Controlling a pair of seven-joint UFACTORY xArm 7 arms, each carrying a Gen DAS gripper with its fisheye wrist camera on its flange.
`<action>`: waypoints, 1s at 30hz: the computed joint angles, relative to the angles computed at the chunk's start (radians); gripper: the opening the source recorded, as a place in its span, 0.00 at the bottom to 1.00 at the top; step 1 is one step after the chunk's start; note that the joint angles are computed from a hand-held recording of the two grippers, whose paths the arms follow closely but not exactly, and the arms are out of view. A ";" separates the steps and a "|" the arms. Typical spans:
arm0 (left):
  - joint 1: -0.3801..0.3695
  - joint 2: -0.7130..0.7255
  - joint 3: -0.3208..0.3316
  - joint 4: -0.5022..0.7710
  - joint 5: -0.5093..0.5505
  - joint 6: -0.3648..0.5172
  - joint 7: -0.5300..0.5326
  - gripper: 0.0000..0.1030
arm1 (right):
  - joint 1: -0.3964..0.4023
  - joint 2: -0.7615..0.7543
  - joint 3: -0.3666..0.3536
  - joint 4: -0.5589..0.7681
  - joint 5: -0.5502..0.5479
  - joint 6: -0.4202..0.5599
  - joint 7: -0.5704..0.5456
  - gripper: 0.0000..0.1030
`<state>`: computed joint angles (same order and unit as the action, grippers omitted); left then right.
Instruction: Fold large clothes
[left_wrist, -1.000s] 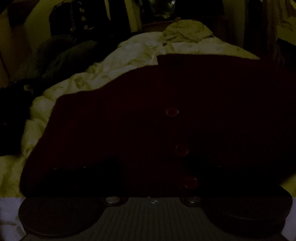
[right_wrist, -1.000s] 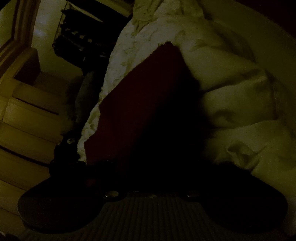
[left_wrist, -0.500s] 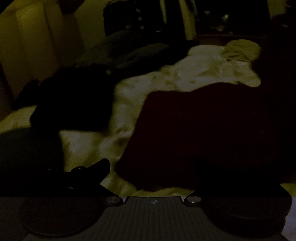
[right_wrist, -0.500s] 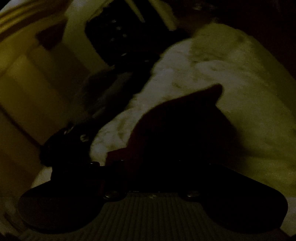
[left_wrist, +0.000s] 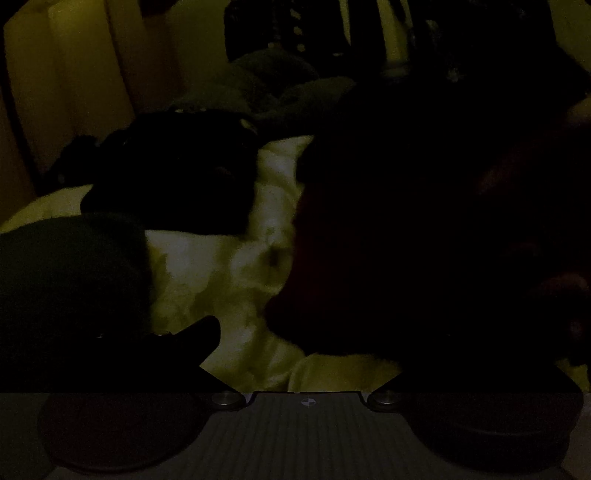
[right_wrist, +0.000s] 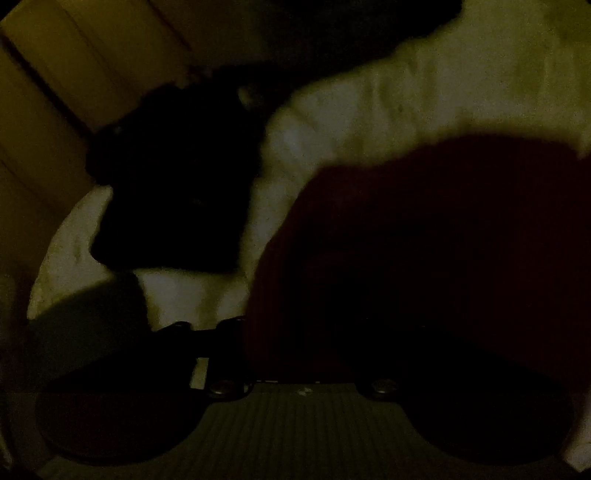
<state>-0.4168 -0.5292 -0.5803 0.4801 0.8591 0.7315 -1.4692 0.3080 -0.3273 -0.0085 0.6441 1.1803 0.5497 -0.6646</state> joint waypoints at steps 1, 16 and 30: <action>0.001 0.008 -0.002 0.001 0.003 0.001 0.004 1.00 | 0.013 0.005 -0.055 -0.005 0.095 0.053 -0.064 0.61; -0.003 -0.166 0.000 -0.056 -0.016 -0.107 -0.064 1.00 | -0.351 -0.420 -0.275 -0.221 -0.057 0.271 0.004 0.82; 0.338 0.191 -0.145 0.114 0.177 -0.269 -0.139 1.00 | -0.444 -0.361 -0.452 -0.328 -0.089 0.371 -0.072 0.83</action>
<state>-0.0787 -0.3381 -0.7249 0.5937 1.0365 0.4626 -1.6082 -0.1357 -0.6881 -0.4601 0.3163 1.0911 0.9211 -0.7361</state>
